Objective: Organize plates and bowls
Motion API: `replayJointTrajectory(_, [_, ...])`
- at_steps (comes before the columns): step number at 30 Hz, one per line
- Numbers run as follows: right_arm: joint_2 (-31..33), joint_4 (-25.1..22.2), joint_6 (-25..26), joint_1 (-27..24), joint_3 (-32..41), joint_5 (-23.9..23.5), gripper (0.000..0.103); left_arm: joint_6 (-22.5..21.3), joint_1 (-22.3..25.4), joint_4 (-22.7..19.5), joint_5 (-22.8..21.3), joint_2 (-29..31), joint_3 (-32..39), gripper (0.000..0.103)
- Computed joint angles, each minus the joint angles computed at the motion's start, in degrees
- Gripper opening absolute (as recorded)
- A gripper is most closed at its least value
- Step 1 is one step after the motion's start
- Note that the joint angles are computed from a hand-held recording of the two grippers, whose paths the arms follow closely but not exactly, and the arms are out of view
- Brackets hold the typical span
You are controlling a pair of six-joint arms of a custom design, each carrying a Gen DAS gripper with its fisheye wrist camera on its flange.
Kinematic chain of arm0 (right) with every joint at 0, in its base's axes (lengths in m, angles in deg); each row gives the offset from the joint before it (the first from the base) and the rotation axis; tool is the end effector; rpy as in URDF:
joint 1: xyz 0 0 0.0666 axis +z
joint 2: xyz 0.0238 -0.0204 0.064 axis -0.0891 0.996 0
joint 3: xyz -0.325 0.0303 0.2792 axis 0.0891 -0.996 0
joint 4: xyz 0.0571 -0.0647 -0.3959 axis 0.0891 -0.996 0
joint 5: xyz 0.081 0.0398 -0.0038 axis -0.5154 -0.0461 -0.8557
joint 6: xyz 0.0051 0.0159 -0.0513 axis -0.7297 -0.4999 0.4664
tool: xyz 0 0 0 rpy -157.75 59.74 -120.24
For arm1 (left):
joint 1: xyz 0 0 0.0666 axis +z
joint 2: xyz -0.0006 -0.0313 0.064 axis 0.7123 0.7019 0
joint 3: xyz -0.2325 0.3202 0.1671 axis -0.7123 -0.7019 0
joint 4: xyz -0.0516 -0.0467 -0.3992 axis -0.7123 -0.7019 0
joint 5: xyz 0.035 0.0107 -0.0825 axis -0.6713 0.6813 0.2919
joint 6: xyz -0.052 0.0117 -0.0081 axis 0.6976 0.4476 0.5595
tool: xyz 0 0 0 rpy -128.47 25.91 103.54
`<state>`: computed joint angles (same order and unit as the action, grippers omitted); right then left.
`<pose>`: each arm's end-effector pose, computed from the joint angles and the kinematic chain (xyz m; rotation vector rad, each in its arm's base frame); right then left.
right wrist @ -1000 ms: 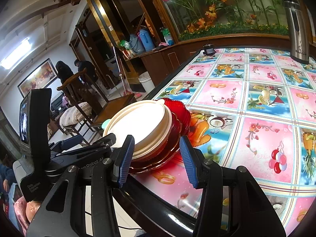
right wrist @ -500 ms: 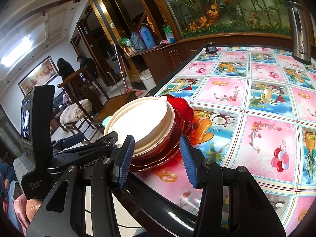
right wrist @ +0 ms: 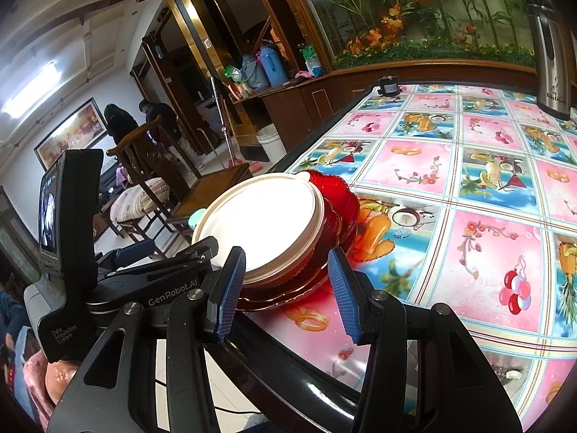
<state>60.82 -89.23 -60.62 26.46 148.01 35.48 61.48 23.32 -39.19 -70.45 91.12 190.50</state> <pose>0.5131 0.3077 0.5187 0.1376 2.1747 0.4752 0.6196 -0.2412 0.5017 0.1348 2.3430 0.0733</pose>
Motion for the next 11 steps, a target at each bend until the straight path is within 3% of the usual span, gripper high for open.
replayJointTrajectory(11, [0.26,-0.36,0.25,0.02,0.34,-0.24,0.048,0.40,0.06,0.21,-0.76,-0.04,0.02,0.086])
